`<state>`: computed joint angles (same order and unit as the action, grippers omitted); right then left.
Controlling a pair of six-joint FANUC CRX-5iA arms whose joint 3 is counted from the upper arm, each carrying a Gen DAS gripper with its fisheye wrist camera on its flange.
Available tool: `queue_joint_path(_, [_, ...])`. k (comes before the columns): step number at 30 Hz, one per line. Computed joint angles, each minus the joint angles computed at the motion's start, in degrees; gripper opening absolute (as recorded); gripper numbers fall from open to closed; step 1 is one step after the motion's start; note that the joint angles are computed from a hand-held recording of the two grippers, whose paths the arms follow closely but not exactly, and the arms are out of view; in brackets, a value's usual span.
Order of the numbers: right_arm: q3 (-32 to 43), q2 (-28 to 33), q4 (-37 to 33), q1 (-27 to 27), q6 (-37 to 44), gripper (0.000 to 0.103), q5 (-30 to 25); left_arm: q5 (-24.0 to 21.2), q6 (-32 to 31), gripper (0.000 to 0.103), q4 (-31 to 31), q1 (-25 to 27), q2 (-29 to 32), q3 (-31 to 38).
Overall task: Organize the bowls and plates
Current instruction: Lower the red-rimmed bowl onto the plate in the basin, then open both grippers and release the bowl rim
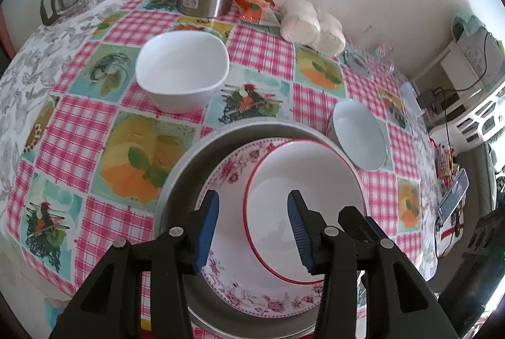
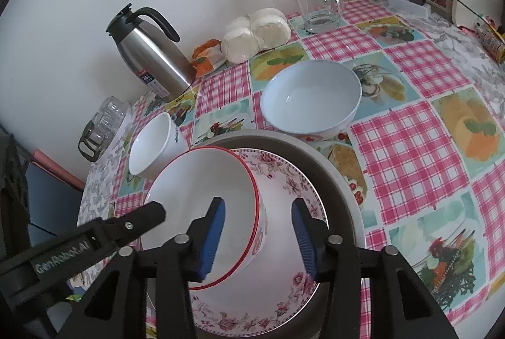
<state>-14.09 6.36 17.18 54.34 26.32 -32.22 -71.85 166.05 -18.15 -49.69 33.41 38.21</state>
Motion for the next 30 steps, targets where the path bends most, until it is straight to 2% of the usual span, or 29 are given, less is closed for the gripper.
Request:
queue_joint_path(2, [-0.11, -0.02, 0.57, 0.02, -0.56, 0.057, -0.14, -1.12, 0.65, 0.050, -1.18, -0.32, 0.15, 0.72])
queue_joint_path(4, [0.14, 0.11, -0.07, -0.13, -0.35, 0.059, -0.46, -2.02, 1.35, 0.059, -1.93, -0.47, 0.20, 1.11])
queue_joint_path(5, [0.23, 0.17, -0.23, -0.19, -0.28, 0.060, -0.65, -2.81, 1.59, 0.060, -2.35, -0.51, 0.26, 1.41])
queue_joint_path(8, [0.20, 0.38, 0.70, -0.20, -1.34, 0.070, -1.17, -4.70, 2.45, 0.062, -3.58, -0.77, 0.35, 2.09])
queue_joint_path(12, [-0.55, 0.12, 2.14, -0.13, -2.65, 0.079, -0.61, -7.38, 4.14, 0.077, -5.48, -1.25, 0.63, 3.13])
queue_joint_path(16, [-0.85, 0.24, 3.57, -0.01, -3.73, 0.085, -0.60, -9.90, 5.46, 0.079, -6.43, -1.35, 1.02, 3.89])
queue_joint_path(19, [-1.16, 0.12, 3.92, -0.03, -3.96, 0.094, -0.24, -11.52, 5.98, 0.080, -6.72, -1.35, 1.47, 4.42])
queue_joint_path(21, [-1.48, 0.07, 4.61, -0.01, -4.43, 0.095, 0.02, -12.62, 6.36, 0.082, -7.00, -1.37, 1.77, 4.84])
queue_joint_path(22, [-1.57, 0.06, 4.84, 0.00, -4.59, 0.095, 0.08, -12.68, 6.90, 0.087, -7.20, -1.40, 1.58, 4.52])
queue_joint_path(24, [-1.62, 0.09, 5.03, 0.04, -4.79, 0.098, 0.09, -12.63, 7.70, 0.091, -7.66, -1.49, 1.25, 4.11])
queue_joint_path(25, [-1.62, 0.09, 5.03, 0.04, -4.79, 0.102, 0.09, -12.63, 8.04, 0.091, -7.87, -1.53, 1.10, 3.92])
queue_joint_path(30, [-2.07, -0.04, 5.57, 0.02, -4.92, 0.103, 0.71, -12.22, 8.88, 0.091, -7.58, -1.24, 0.50, 2.73])
